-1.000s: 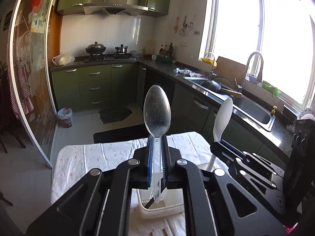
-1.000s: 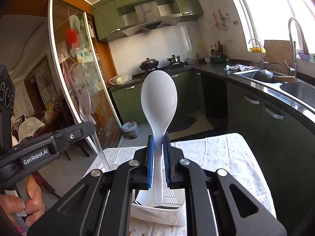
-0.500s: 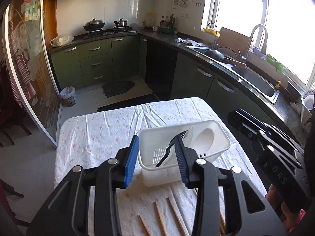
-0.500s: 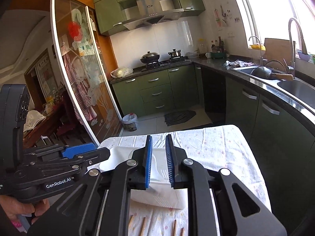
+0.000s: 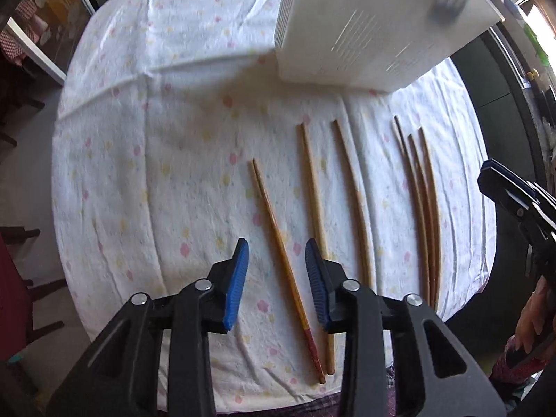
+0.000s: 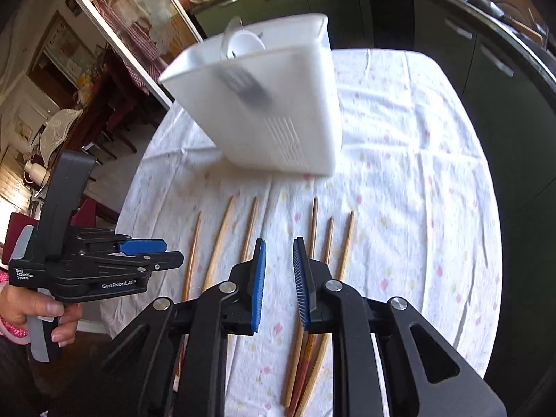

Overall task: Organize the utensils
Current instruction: 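Grasp a red-tipped chopstick with the left gripper while the right gripper grasps another chopstick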

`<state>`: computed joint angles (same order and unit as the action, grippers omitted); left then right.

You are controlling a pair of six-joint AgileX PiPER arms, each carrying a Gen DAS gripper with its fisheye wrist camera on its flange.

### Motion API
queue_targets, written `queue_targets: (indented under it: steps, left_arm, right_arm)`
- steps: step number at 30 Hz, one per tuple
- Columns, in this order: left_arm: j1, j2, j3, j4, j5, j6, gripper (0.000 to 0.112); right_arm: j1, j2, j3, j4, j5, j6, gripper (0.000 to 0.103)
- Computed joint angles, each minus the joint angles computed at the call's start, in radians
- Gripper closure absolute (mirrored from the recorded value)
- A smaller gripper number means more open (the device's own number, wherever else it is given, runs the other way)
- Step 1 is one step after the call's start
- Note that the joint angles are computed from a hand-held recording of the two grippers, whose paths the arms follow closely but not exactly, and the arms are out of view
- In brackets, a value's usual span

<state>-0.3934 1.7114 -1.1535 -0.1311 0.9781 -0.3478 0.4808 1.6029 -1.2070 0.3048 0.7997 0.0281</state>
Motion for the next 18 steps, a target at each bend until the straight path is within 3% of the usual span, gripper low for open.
queue_targets:
  steps: [6, 10, 12, 13, 18]
  left_arm:
    - [-0.022, 0.031, 0.043, 0.006, -0.059, -0.045, 0.088]
    - [-0.056, 0.04, 0.037, 0.036, -0.055, -0.088, 0.088]
    - [-0.079, 0.045, 0.023, 0.064, -0.044, -0.115, 0.093]
    - [-0.09, 0.049, 0.017, 0.081, -0.039, -0.129, 0.102]
    - [-0.094, 0.067, -0.021, 0.112, -0.013, -0.132, 0.106]
  right_arm:
    - [0.001, 0.017, 0.014, -0.034, 0.023, 0.024, 0.086]
    - [-0.007, 0.057, -0.021, -0.065, 0.063, 0.043, 0.086]
    - [-0.006, 0.083, -0.041, -0.08, 0.087, 0.051, 0.086]
    - [-0.008, 0.11, -0.081, -0.086, 0.115, 0.056, 0.086]
    - [0.009, 0.181, -0.123, -0.129, 0.156, 0.079, 0.086]
